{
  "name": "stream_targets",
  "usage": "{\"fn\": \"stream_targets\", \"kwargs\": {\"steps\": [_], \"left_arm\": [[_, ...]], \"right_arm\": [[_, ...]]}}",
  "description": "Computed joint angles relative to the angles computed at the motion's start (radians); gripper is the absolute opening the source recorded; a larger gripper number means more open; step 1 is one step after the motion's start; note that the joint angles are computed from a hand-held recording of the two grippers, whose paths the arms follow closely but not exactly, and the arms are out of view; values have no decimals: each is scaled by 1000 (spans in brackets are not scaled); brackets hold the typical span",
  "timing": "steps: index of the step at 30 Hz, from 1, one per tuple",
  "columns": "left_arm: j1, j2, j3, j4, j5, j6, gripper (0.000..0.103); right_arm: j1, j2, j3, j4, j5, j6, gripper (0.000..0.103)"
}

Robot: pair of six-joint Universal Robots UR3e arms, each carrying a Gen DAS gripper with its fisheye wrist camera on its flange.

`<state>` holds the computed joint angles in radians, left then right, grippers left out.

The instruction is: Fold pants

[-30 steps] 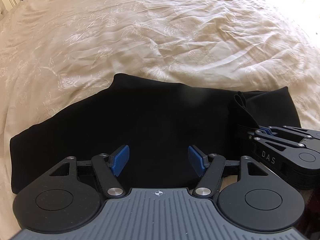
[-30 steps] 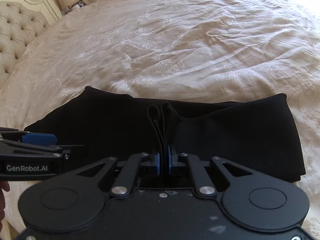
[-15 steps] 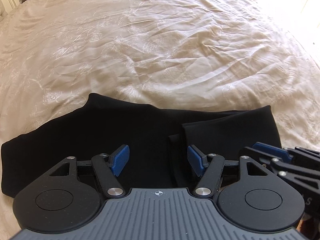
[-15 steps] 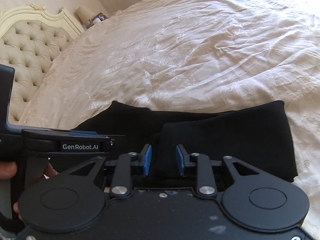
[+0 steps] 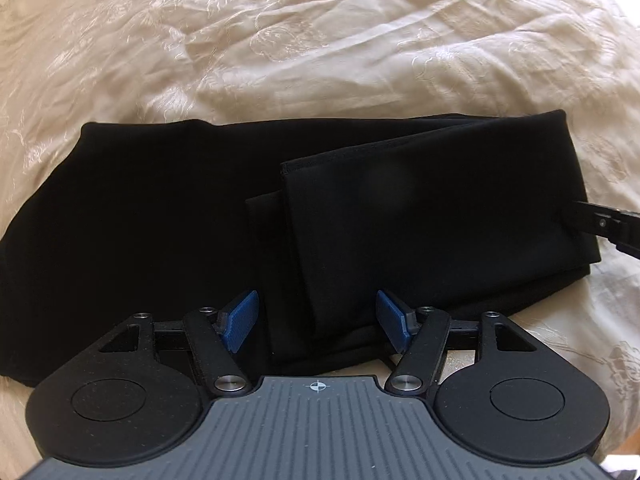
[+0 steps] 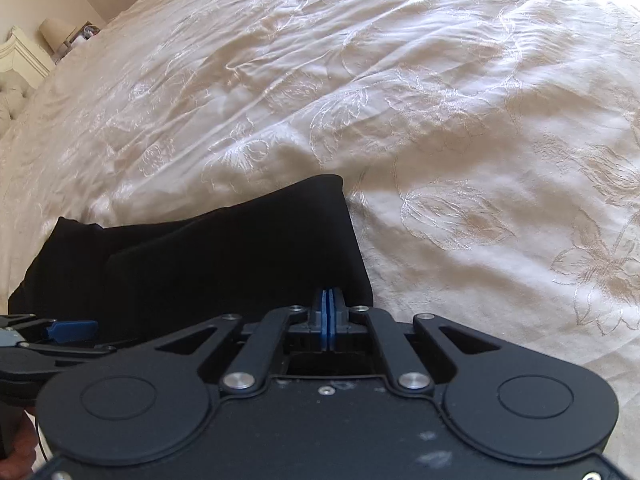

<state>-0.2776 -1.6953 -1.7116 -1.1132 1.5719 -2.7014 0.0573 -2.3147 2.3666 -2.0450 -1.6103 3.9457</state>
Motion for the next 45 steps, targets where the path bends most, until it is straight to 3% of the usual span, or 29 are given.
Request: {"fn": "stream_targets", "kwargs": {"steps": [3,7,11,18,23,26,30,32,34,40,45], "left_arm": [[23,40,11,-39,-5,-34,63],[94,170,-51,-21,-7,14,63],[226,292,-102,-37,-23,60,63],[468,365,-114,-73,-54,94,63],[603,323,-65,-71,-92,156,64],[664,296,-54,-25,-102,215,64],[753,266,-49,41,-118,270,64],[810,230,1,-20,-163,311,64],[850,179,55,-66,-181,349,64],[904,71,128,-65,-197,446,63],[936,-1,197,-85,-211,491,63]], "right_arm": [[-19,-16,0,9,19,-37,7],[-23,-59,-31,42,27,-64,19],[32,-34,-88,16,-1,-86,23],[250,244,-291,-89,-122,-61,30],[427,497,-508,-66,-234,59,31],[517,657,-667,-22,-291,193,31],[559,842,-827,-69,-256,232,32],[559,931,-921,-62,-226,216,32],[530,1021,-1009,-70,-147,169,25],[505,1294,-1321,-49,-170,147,12],[458,1505,-1588,22,-177,142,12]]}}
